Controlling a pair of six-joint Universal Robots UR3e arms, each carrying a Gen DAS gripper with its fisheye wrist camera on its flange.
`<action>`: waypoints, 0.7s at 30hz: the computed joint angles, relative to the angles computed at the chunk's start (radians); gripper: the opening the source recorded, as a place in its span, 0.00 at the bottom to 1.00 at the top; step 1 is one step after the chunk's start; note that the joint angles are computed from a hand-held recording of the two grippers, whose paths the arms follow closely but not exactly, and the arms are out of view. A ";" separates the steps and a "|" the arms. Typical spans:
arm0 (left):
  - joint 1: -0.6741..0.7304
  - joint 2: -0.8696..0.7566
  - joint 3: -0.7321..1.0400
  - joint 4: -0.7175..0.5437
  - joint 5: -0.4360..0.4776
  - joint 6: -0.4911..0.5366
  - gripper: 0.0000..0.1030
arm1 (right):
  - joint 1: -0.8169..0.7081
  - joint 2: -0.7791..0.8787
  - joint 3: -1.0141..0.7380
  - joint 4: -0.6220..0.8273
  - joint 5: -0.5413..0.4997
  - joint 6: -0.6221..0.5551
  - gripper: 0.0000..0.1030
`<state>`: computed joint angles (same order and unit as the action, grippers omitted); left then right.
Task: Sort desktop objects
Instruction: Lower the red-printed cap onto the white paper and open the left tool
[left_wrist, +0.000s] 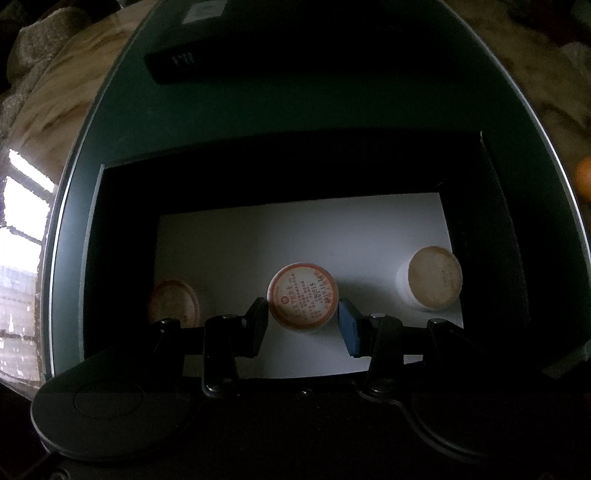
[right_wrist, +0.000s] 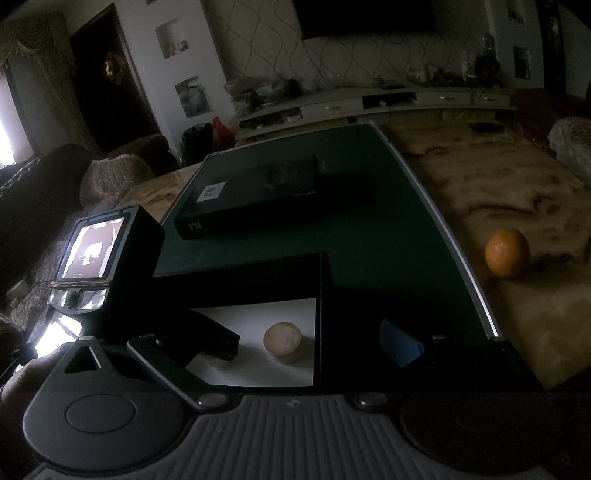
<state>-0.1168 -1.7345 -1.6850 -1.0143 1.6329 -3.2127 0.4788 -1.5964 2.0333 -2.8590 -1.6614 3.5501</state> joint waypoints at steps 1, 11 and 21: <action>-0.001 -0.003 0.002 0.000 0.001 0.001 0.39 | -0.001 0.001 -0.001 0.001 0.001 0.000 1.00; 0.004 0.007 -0.003 -0.004 -0.011 0.008 0.40 | 0.005 0.005 -0.003 -0.002 -0.005 0.002 1.00; 0.034 0.092 -0.046 0.000 -0.045 0.034 0.50 | 0.012 0.009 -0.005 -0.010 -0.013 -0.002 1.00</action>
